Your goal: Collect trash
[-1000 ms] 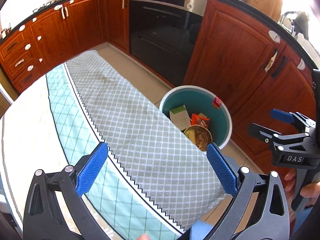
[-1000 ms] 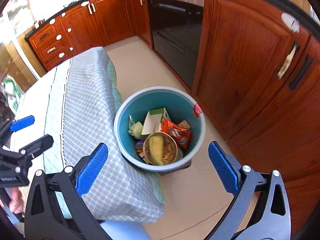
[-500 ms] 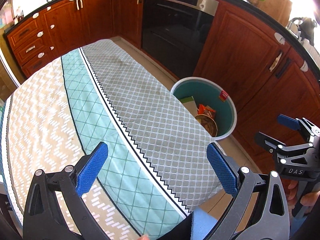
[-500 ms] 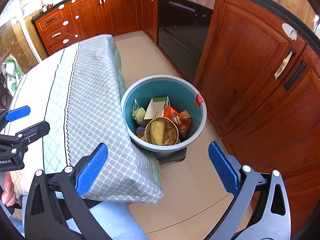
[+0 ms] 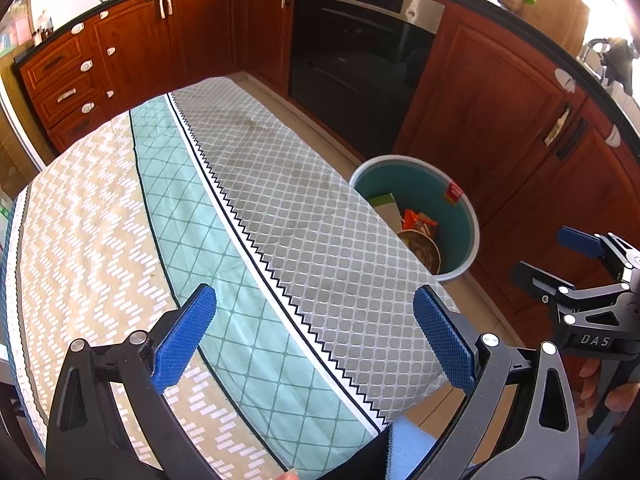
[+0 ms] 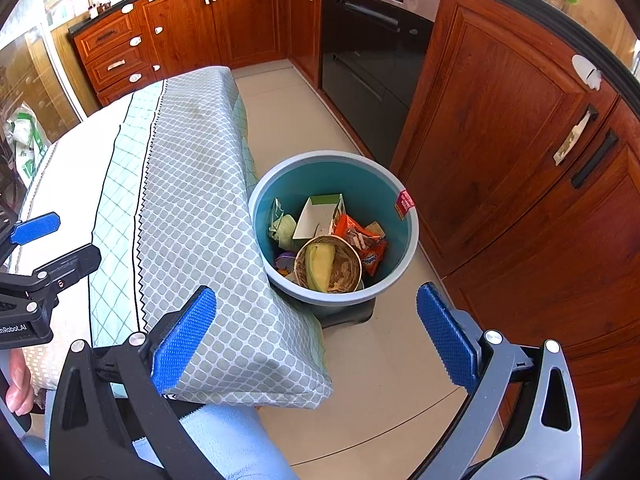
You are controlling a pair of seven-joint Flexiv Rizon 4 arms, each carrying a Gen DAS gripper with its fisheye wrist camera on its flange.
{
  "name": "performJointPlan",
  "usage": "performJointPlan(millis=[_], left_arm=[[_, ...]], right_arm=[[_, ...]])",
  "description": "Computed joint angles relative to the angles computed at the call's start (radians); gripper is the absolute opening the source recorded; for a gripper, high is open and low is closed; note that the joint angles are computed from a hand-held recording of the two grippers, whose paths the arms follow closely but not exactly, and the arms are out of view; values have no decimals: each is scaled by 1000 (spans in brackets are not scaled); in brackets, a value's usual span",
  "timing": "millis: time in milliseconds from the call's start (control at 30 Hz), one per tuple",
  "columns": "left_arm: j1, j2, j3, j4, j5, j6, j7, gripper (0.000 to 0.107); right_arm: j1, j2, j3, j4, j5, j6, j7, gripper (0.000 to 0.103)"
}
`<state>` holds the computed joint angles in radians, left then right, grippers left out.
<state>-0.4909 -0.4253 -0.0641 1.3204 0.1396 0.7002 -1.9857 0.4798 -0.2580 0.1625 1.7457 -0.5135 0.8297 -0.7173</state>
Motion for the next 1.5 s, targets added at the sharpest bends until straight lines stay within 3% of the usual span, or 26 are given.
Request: performJointPlan(millis=[1500], left_arm=[[-8, -13, 0, -6, 5, -25, 9, 99]], right_arm=[[-1, -17, -5, -12, 13, -15, -13, 96]])
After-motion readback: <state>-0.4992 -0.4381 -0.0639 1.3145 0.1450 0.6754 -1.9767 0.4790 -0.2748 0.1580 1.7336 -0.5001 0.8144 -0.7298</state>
